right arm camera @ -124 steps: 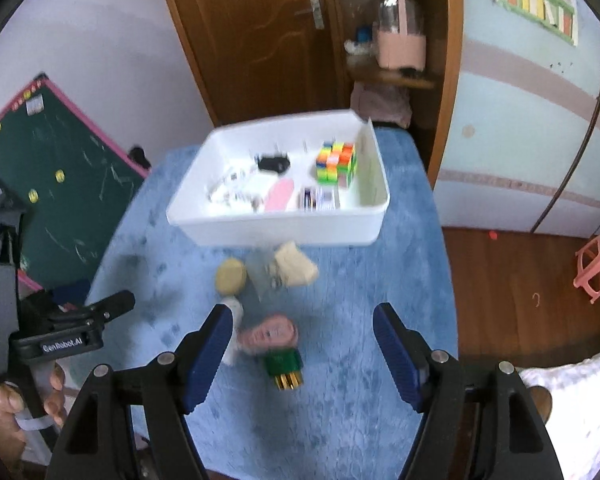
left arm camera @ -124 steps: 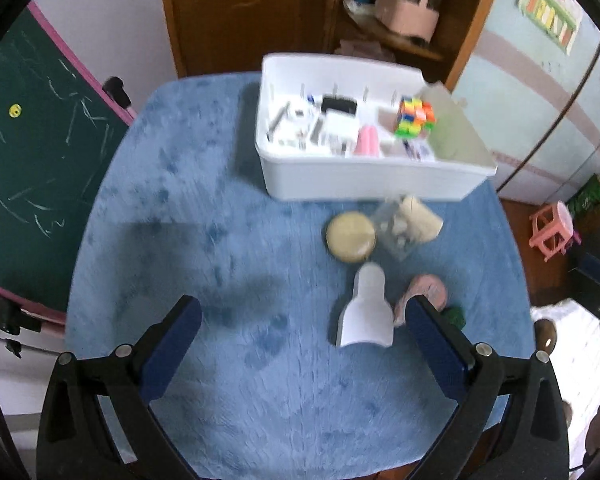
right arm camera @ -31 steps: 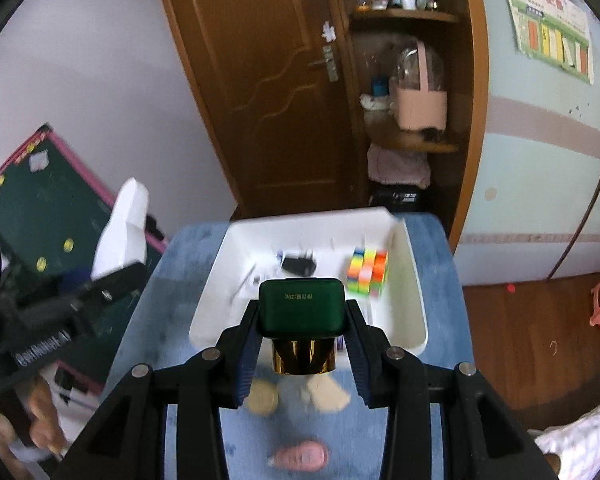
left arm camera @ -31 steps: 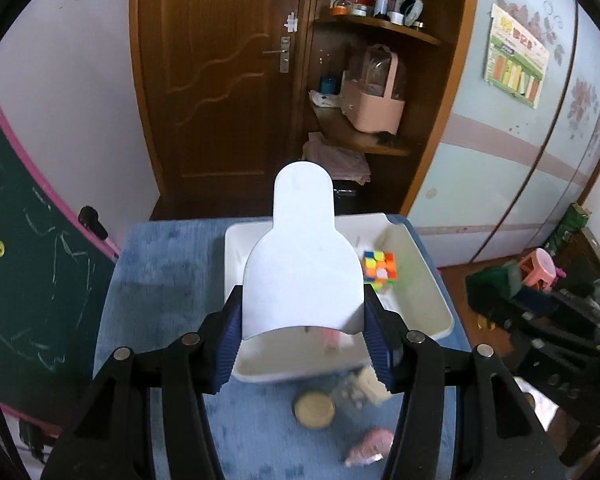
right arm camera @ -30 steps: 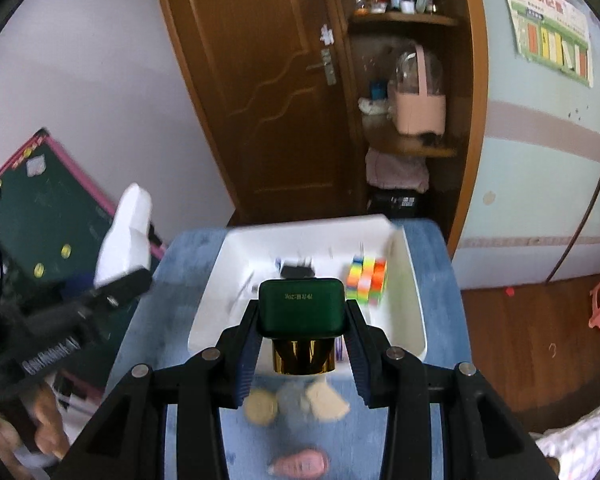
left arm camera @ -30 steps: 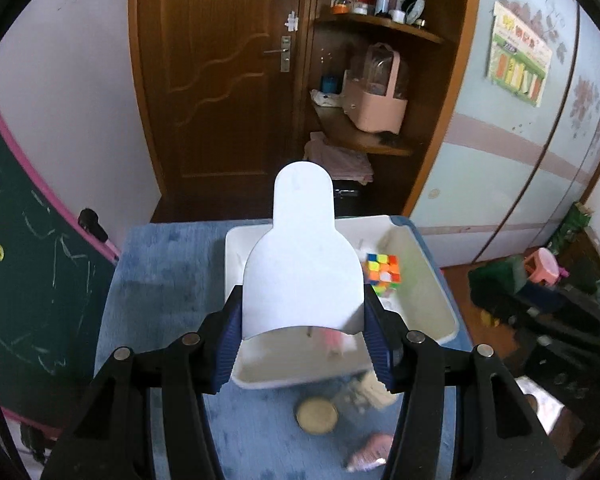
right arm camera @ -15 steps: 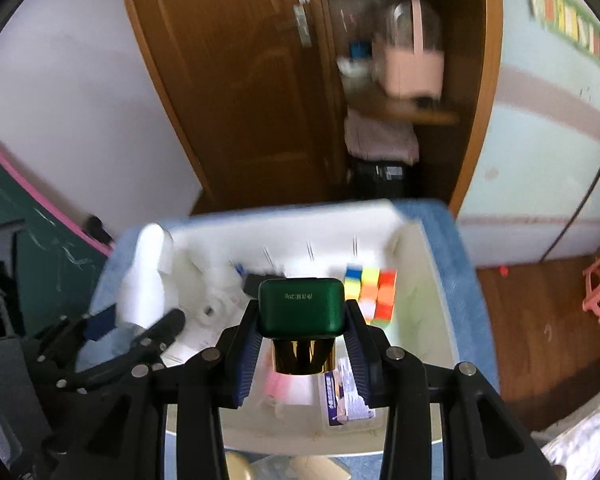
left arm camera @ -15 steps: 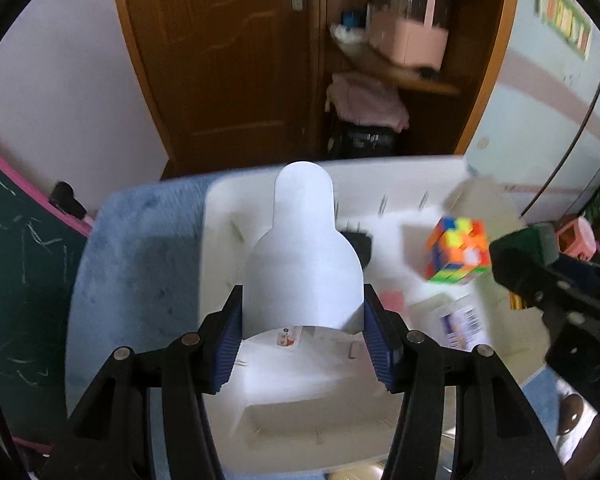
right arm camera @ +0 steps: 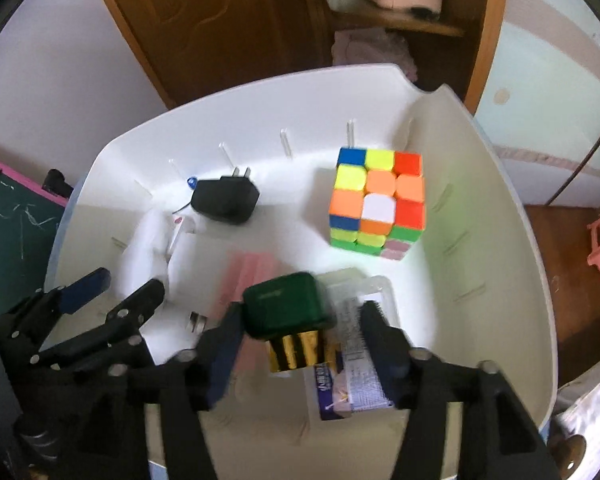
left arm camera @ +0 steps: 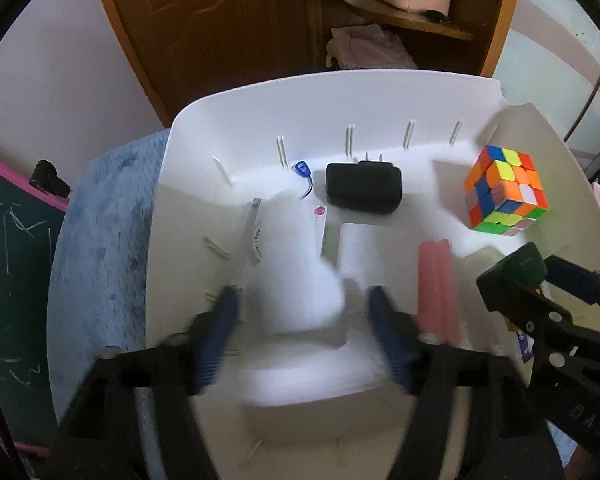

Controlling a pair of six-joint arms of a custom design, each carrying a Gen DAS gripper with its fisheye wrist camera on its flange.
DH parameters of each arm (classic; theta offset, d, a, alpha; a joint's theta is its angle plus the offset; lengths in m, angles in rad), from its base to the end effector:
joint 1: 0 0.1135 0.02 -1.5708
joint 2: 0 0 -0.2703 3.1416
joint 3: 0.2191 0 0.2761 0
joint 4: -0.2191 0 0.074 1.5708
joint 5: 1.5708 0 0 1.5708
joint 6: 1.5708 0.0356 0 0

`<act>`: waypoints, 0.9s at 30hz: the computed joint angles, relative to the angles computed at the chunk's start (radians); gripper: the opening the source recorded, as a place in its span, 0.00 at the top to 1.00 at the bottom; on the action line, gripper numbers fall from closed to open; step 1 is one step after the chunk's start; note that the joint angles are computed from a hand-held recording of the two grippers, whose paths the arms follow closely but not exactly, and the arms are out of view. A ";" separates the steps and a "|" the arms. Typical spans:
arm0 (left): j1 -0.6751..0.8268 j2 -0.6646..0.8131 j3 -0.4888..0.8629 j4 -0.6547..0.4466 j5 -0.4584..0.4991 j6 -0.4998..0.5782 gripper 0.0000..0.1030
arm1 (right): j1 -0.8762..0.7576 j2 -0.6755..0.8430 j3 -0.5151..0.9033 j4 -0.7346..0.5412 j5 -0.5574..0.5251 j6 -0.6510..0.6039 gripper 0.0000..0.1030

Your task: Organize rigid objects

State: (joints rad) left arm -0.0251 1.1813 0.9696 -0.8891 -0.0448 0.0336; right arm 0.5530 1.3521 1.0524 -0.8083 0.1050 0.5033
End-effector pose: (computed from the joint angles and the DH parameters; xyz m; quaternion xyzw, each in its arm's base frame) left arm 0.2430 -0.0045 0.2679 0.0233 0.9720 0.0228 0.2327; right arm 0.2448 0.1467 0.2572 -0.0121 0.9720 0.0713 0.2236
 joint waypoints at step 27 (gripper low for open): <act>0.188 -0.451 0.198 -0.411 0.135 0.047 0.05 | 0.383 -0.414 0.142 -0.374 0.341 0.238 0.39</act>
State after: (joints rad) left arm 0.1630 0.7300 1.1673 -1.3004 0.0901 0.0808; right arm 0.9360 0.9380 1.1940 -1.1823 0.4463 0.7411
